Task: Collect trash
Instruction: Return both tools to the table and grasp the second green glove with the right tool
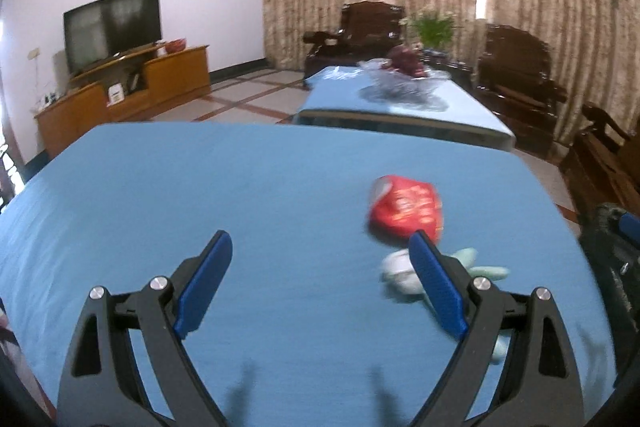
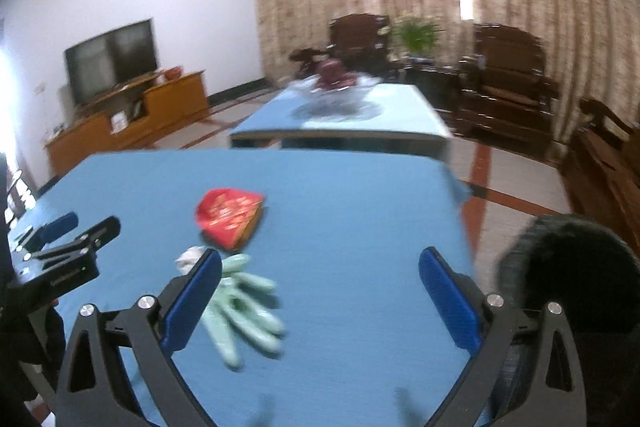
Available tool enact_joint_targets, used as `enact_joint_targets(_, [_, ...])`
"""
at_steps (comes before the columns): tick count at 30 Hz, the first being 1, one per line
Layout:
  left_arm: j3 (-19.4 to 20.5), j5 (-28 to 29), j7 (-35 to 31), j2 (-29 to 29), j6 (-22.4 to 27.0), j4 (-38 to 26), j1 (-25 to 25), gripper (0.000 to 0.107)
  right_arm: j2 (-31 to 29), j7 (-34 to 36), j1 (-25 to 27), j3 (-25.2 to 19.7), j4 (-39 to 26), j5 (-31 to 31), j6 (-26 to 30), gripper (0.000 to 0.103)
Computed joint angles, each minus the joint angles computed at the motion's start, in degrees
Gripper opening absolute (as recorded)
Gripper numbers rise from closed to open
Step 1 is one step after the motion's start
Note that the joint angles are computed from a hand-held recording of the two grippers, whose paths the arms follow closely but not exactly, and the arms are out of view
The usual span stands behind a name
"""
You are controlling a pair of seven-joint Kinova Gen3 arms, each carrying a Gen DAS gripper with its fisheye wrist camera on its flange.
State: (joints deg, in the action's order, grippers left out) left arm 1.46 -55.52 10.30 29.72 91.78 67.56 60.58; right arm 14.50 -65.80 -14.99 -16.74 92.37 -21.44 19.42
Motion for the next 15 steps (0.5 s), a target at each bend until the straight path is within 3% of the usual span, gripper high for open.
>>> enact_joint_targets(7, [1.9,2.3,5.4,-4.4,-1.0,8.9,-2.2,0.087,4.7,-3.1,-5.5,-0.2,-1.8,2.6,-0.4,0.088])
enact_joint_targets(15, [4.5,2.9,7.9,-6.7,-2.5,14.6,-4.5,0.087,9.5,-10.3,-12.6,3.9,-7.8,10.7,6.3,0.073])
